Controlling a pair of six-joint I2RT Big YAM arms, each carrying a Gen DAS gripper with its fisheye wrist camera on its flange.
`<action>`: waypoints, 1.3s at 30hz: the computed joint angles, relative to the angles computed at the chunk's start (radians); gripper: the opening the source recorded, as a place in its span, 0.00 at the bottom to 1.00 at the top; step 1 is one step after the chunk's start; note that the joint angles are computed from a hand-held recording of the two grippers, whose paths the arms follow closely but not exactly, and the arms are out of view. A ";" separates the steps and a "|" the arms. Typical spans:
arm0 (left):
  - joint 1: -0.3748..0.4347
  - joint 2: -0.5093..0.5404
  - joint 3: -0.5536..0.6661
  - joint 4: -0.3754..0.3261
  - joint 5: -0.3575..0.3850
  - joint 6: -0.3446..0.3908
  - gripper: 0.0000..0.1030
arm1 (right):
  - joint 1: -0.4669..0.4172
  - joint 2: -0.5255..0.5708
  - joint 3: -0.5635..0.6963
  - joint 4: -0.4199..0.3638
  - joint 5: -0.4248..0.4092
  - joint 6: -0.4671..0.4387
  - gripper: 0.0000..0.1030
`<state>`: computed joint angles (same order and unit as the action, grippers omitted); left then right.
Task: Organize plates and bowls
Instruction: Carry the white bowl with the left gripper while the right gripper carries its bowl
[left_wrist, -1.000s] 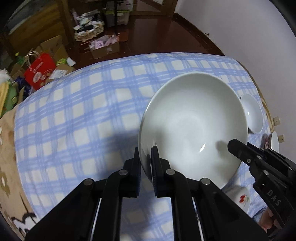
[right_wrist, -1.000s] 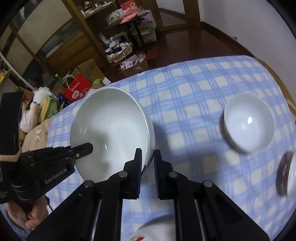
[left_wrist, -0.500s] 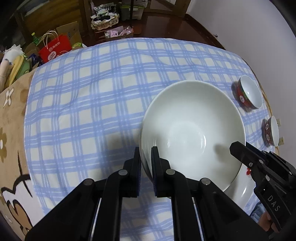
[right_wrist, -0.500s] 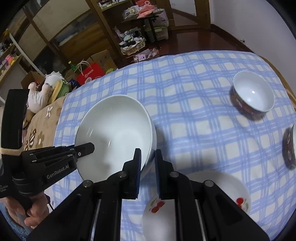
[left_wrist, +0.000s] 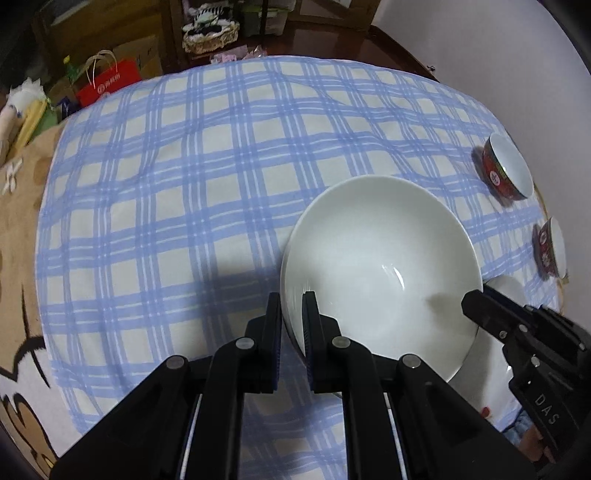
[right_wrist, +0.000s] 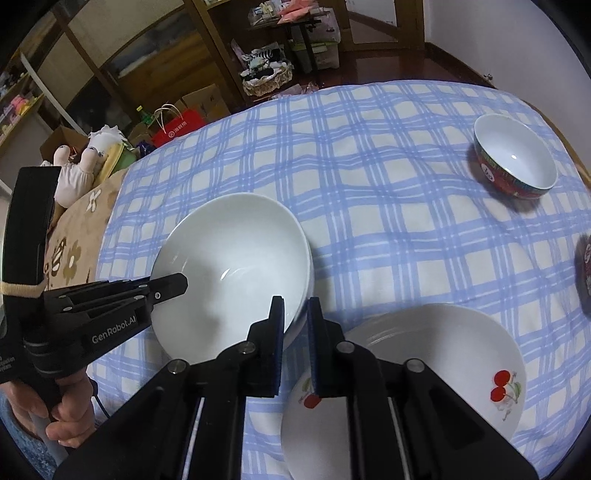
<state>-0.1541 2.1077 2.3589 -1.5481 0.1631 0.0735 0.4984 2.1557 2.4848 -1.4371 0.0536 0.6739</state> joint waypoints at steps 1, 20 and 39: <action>-0.004 0.000 -0.001 0.004 -0.009 0.000 0.10 | 0.003 0.006 0.010 -0.008 0.008 -0.007 0.12; -0.015 -0.035 -0.074 0.084 -0.037 0.050 0.12 | -0.005 -0.031 -0.081 0.061 -0.003 0.035 0.11; -0.012 -0.011 -0.051 0.076 -0.033 0.075 0.12 | -0.019 -0.002 -0.057 0.058 -0.018 0.020 0.11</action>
